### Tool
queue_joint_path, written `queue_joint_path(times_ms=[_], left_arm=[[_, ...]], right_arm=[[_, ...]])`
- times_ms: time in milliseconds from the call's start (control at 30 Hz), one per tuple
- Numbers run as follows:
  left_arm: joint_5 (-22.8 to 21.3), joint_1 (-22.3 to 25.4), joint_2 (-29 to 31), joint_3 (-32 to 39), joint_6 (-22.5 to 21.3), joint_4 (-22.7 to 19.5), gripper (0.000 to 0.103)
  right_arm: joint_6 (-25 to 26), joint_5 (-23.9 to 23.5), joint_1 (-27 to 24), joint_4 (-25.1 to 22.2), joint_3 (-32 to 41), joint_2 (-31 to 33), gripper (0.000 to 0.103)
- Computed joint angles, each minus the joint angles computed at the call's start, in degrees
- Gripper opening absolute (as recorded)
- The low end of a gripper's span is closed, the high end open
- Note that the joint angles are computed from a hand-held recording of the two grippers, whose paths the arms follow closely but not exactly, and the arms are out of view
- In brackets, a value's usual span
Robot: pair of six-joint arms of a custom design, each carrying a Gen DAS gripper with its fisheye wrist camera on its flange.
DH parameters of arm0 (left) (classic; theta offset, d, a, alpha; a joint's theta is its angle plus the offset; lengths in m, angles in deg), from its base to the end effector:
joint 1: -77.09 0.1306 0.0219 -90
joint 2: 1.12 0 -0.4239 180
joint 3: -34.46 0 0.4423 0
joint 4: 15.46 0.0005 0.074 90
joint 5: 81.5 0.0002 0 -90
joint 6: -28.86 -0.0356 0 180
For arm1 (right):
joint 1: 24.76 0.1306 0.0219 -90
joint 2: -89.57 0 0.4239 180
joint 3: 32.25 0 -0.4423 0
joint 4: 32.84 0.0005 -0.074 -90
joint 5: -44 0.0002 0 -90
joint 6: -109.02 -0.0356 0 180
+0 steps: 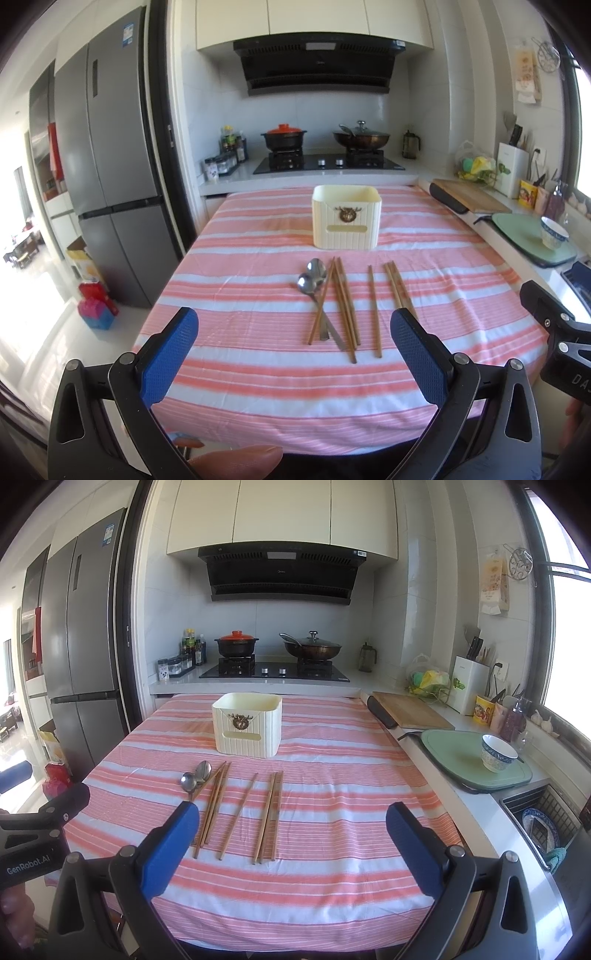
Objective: Organize utensils
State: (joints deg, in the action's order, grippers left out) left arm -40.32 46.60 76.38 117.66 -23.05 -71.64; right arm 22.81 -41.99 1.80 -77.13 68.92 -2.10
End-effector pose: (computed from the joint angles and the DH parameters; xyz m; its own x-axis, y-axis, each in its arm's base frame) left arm 0.3857 -0.1966 0.5131 -0.4747 -0.1919 -0.8590 -0.4720 0.8793 0.0644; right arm 0.4791 0.2361 0.5953 -0.4397 -0.2935 -0.8488 -0.4227 0.9015 -0.0928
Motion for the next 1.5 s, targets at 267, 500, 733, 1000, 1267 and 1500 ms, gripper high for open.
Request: queue_joint_path(times_ms=[267,500,733,1000,1267,1500], left_arm=[[0.32,0.17,0.04,-0.06,0.10,-0.05,0.103],[0.69,0.51,0.08,-0.02,-0.09,0.01,0.103],[1.79,1.12,-0.07,-0.19,-0.20,0.13,0.103],[1.90,1.67,-0.04,0.01,0.07,-0.29,0.103],[1.84,1.82,0.32,0.29,0.17,-0.44,0.103],[1.91,1.86,0.29,0.18,0.30,-0.50,0.103]], right_arm=[[0.18,-0.05,-0.07,0.04,-0.08,-0.07,0.103],[0.31,-0.09,-0.06,-0.49,0.32,0.21,0.103],[0.40,-0.01,-0.06,-0.57,0.48,0.33,0.103],[0.42,0.05,0.03,-0.54,0.44,0.33,0.103],[0.54,0.05,-0.04,-0.66,0.48,0.49,0.103],[0.55,0.07,-0.04,-0.84,0.53,0.58,0.103]])
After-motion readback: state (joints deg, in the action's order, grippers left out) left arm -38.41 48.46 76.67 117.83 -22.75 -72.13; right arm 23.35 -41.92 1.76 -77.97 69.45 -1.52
